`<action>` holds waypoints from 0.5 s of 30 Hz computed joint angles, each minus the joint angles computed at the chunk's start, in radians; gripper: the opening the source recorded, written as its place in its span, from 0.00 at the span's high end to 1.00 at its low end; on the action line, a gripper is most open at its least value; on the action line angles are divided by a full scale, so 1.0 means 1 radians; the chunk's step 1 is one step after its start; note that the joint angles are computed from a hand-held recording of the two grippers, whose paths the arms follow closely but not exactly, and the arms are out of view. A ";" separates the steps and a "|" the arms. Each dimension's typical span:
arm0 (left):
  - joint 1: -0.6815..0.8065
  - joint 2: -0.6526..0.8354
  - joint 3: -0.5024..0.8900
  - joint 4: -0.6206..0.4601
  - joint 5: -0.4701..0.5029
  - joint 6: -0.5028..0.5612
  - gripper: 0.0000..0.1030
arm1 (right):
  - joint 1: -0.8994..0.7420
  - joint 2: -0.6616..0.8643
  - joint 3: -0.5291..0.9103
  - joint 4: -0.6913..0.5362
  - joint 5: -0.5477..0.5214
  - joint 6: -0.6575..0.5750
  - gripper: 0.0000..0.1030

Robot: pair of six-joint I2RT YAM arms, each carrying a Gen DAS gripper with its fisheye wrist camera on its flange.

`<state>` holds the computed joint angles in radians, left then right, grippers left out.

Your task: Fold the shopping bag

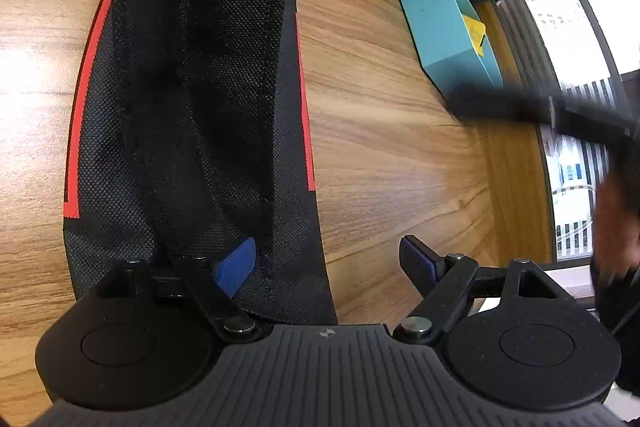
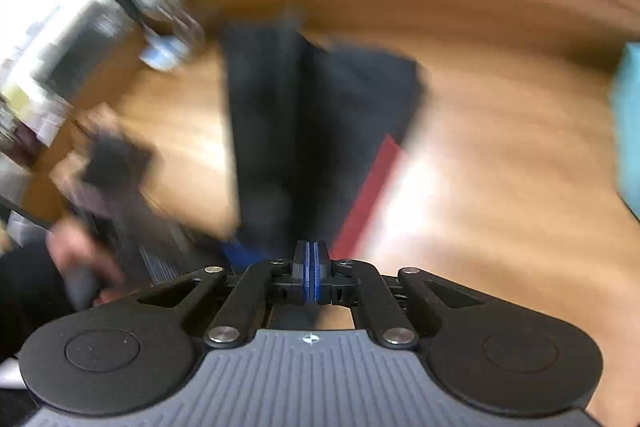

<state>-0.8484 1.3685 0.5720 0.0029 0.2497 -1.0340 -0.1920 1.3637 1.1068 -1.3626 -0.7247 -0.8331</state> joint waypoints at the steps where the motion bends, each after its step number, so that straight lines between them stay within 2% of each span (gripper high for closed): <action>1: -0.005 -0.004 0.003 -0.011 -0.010 0.000 0.21 | 0.108 0.099 0.046 0.049 -0.057 0.062 0.98; 3: -0.015 -0.005 0.015 -0.034 -0.026 0.011 0.21 | 0.211 0.170 0.082 0.148 -0.025 0.148 0.98; 4: -0.019 -0.005 0.018 -0.040 -0.032 0.011 0.21 | 0.301 0.211 0.072 0.273 0.037 0.237 0.98; 5: -0.024 -0.006 0.020 -0.042 -0.040 0.008 0.21 | 0.352 0.239 0.061 0.344 0.074 0.291 0.98; 7: -0.033 -0.016 0.018 -0.037 -0.061 -0.010 0.21 | 0.361 0.338 0.097 0.382 0.093 0.311 0.98; 11: -0.047 -0.054 0.012 -0.028 -0.092 -0.031 0.21 | 0.341 0.398 0.092 0.385 0.183 0.269 1.00; 15: -0.053 -0.242 -0.008 -0.082 -0.140 0.006 0.21 | 0.298 0.457 0.107 0.371 0.153 0.246 1.00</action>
